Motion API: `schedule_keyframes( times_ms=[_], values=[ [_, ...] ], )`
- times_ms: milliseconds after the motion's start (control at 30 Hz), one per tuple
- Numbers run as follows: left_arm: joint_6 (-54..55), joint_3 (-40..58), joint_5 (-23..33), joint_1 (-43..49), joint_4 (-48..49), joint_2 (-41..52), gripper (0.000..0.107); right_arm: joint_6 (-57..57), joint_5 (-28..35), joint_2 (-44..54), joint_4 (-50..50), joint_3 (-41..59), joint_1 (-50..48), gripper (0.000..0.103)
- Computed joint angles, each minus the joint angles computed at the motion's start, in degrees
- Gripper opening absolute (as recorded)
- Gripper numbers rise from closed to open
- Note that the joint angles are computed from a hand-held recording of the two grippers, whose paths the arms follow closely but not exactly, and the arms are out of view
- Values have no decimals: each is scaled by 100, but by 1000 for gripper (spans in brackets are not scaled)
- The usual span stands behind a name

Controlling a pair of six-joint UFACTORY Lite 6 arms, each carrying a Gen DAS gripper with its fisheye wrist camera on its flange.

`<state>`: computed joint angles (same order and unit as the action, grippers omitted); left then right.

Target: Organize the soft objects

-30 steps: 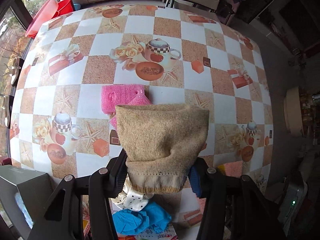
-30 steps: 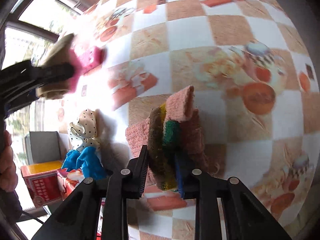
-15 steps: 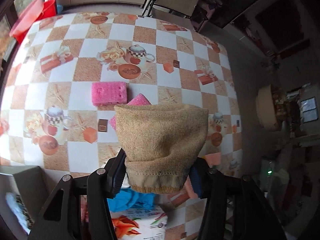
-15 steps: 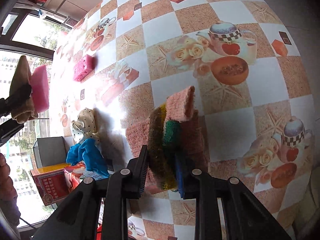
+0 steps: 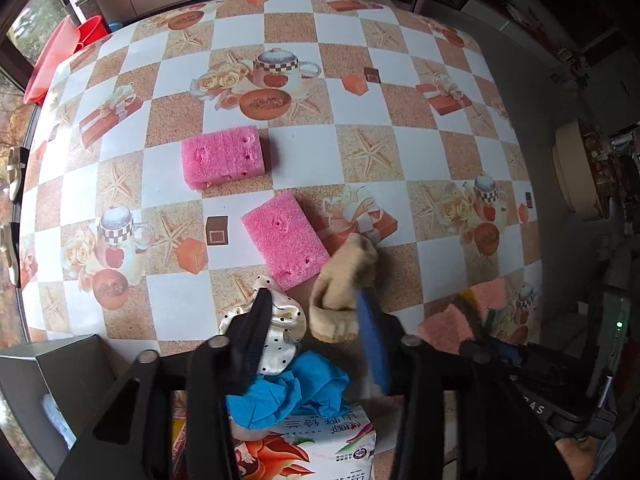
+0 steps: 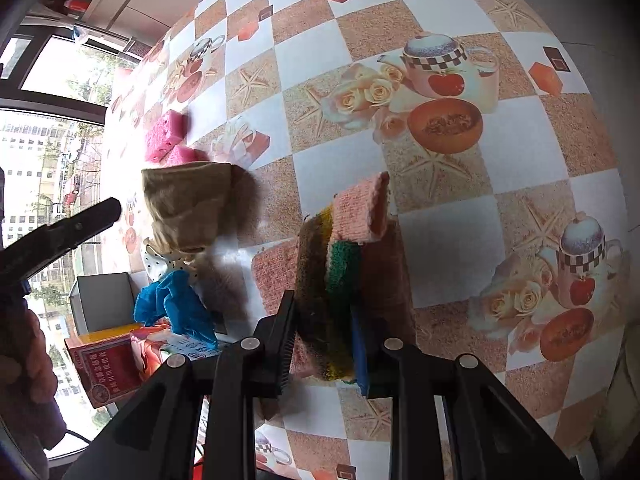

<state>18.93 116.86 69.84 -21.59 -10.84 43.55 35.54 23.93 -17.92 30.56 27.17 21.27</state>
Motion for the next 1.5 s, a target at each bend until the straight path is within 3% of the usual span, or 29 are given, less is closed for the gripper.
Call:
schedule_keyframes(
  times_ms=[33,233,500,800,900,967,1233,1500],
  values=[
    [-113,-9,-48,-79,149,37,83,-10,13,-8,13,-9,8,26],
    [-434,-10,-192,-478,294,415,83,41,49,-139,47,-142,68,26],
    [-381,-1406,-1025,-1331,485,-132,83,681,248,-831,-348,-622,72,26],
    [-919,-1355,-1165,-1913,960,441,82,1520,703,-1720,-877,-1079,108,26],
    [-927,-1411,-1298,-1934,979,404,60,1803,824,-1987,-1046,-1182,196,26],
    [-805,-1426,-1333,-1958,954,326,31,2014,850,-2092,-1152,-1221,302,26],
    [-136,-1752,-1229,-1704,468,-319,27,3214,1039,-2081,-1930,-925,946,26],
    [653,-3446,-1084,-1333,-60,-2222,27,4590,1295,-2044,-2540,-661,1944,26]
  ],
)
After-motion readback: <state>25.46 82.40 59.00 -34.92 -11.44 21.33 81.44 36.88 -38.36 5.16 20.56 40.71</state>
